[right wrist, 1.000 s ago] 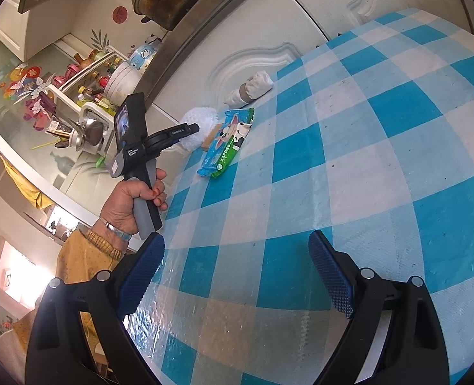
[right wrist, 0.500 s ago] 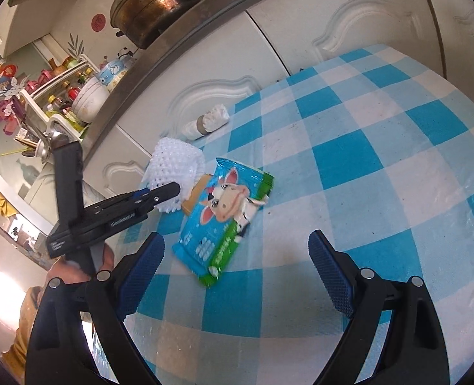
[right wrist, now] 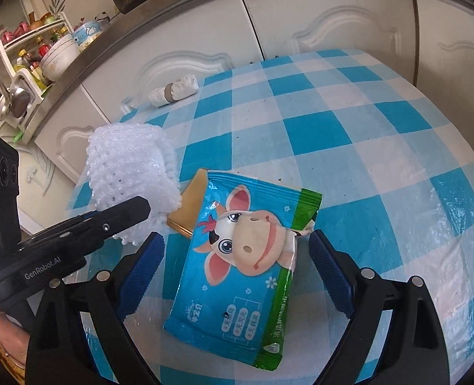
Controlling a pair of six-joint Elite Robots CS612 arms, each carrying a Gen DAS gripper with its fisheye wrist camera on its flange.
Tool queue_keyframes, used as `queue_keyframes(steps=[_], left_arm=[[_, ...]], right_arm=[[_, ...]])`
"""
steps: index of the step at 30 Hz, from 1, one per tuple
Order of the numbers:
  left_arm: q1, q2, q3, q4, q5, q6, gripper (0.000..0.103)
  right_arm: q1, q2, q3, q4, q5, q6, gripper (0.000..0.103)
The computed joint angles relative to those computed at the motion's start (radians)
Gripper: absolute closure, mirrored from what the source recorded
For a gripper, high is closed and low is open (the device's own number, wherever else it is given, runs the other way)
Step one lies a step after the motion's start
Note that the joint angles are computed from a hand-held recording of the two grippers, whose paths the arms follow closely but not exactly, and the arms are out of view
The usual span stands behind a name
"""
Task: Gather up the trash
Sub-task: 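Grasp the blue cow-print wipe packet with the right tool while the left holds the net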
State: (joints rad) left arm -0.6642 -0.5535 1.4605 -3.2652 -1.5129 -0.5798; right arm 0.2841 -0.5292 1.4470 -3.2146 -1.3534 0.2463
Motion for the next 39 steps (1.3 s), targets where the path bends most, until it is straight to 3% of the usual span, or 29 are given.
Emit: queue_keyframes(steps=[6, 8, 12, 22, 39], left_arm=[[0.000, -0.013, 0.059, -0.099, -0.007, -0.083, 0.079], [-0.004, -0.021, 0.083, -0.120, -0.006, -0.100, 0.079], [-0.008, -0.037, 0.135, -0.176, -0.008, -0.161, 0.079], [-0.026, -0.079, 0.266, -0.269, 0.020, -0.261, 0.079], [-0.060, -0.138, 0.418, -0.344, 0.116, -0.302, 0.079]], right_arm=[[0.024, -0.008, 0.007, 0.029, -0.089, -0.111, 0.013], [0.033, -0.009, 0.012, 0.020, -0.130, -0.131, 0.025], [0.034, -0.011, 0.020, 0.013, -0.137, -0.147, 0.034], [0.028, -0.026, 0.058, -0.033, -0.096, -0.153, 0.045], [0.038, -0.064, 0.125, -0.081, -0.043, -0.144, 0.050]])
